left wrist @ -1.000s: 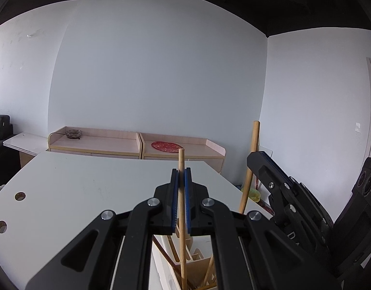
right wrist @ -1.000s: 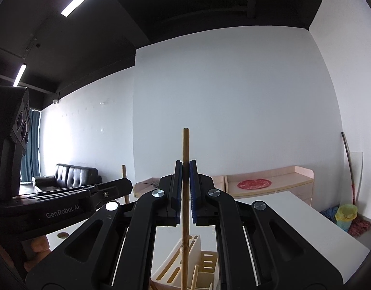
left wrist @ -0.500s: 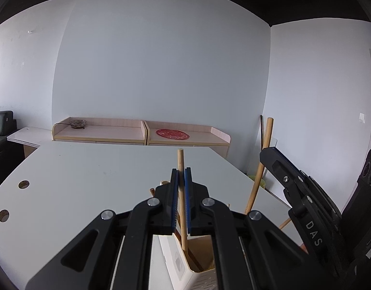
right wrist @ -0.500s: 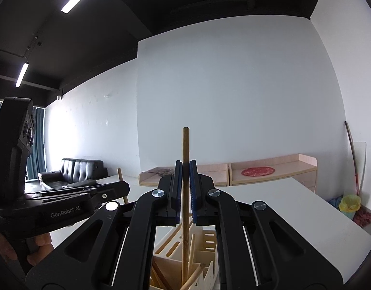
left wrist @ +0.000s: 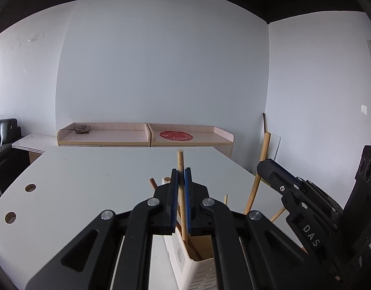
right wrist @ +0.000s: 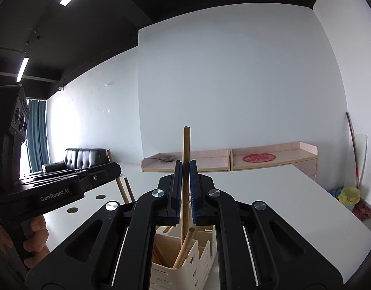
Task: Organize utensils
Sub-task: 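Lower both chopsticks into the holder and open both grippers, then move both grippers down to the chopsticks lying beside the clear spoon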
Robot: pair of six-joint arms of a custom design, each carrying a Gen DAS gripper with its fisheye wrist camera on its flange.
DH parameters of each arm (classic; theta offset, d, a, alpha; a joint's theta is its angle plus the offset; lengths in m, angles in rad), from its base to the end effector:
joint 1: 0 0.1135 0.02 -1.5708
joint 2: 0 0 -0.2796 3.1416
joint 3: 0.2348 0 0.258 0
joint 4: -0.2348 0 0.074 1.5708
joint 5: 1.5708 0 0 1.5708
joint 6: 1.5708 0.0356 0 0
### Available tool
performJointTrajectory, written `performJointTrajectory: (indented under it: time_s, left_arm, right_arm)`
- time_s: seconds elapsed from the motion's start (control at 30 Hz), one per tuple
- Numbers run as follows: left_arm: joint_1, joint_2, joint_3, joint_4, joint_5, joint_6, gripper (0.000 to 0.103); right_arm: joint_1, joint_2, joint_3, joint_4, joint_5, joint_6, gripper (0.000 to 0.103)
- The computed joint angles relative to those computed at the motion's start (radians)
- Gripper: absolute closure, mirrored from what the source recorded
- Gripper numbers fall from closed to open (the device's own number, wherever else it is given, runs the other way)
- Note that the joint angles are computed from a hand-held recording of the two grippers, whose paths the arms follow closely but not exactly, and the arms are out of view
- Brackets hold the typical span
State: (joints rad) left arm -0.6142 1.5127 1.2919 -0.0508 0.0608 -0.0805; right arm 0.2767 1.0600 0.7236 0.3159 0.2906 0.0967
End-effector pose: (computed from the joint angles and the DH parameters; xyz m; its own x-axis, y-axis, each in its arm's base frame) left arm 0.2989 -0.2134 0.3669 -0.2686 0.0912 -0.9589 0.6034 0.7919 -0.0937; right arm 0.2414 0.0580 0.3290 -0.0183 0.0910 -0.9957 0.0157 0.9958 0.0907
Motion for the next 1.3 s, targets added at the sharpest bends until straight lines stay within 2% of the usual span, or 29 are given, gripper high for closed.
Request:
performJointTrajectory:
  time_s: [0.2,0.4,0.47,0.6,0.73,0.77,0.87,0.93,1.07,1.2,1.3]
  left_arm:
    - [-0.03,-0.025,-0.013,-0.028,-0.057,0.029,0.097]
    - [-0.046,-0.06,-0.044,-0.034,-0.096,0.048,0.088]
    - [-0.049,-0.069,-0.047,-0.043,-0.102,0.043,0.08]
    - [-0.052,-0.095,-0.066,-0.042,-0.125,0.05,0.073]
    - [-0.046,-0.139,-0.105,-0.028,-0.122,0.044,0.059]
    - [-0.043,-0.153,-0.118,-0.028,-0.113,0.04,0.053]
    - [-0.048,-0.213,-0.185,-0.032,-0.072,0.033,0.05]
    - [-0.063,-0.261,-0.25,-0.026,-0.065,0.035,0.045]
    - [-0.111,-0.315,-0.343,-0.078,-0.112,0.024,0.044]
    - [-0.107,-0.333,-0.422,-0.15,-0.058,-0.028,0.044]
    - [-0.098,-0.34,-0.487,-0.162,0.014,-0.075,0.044]
  right_arm:
    - [0.004,-0.009,0.032,-0.096,-0.005,0.02,0.097]
    - [0.008,-0.043,0.019,-0.117,0.009,0.039,0.095]
    - [0.01,-0.06,0.019,-0.127,0.006,0.042,0.095]
    - [0.028,-0.117,0.006,-0.145,0.021,0.037,0.09]
    - [0.047,-0.185,-0.005,-0.192,0.038,0.035,0.089]
    - [0.047,-0.203,-0.002,-0.223,0.032,0.044,0.087]
    - [0.052,-0.253,-0.005,-0.324,0.033,0.064,0.071]
    - [0.054,-0.282,-0.017,-0.389,0.038,0.071,0.071]
    - [0.013,-0.317,-0.054,-0.537,0.009,0.12,0.071]
    - [-0.064,-0.28,-0.091,-0.637,-0.077,0.119,0.073]
    - [-0.133,-0.211,-0.103,-0.68,-0.196,0.121,0.074]
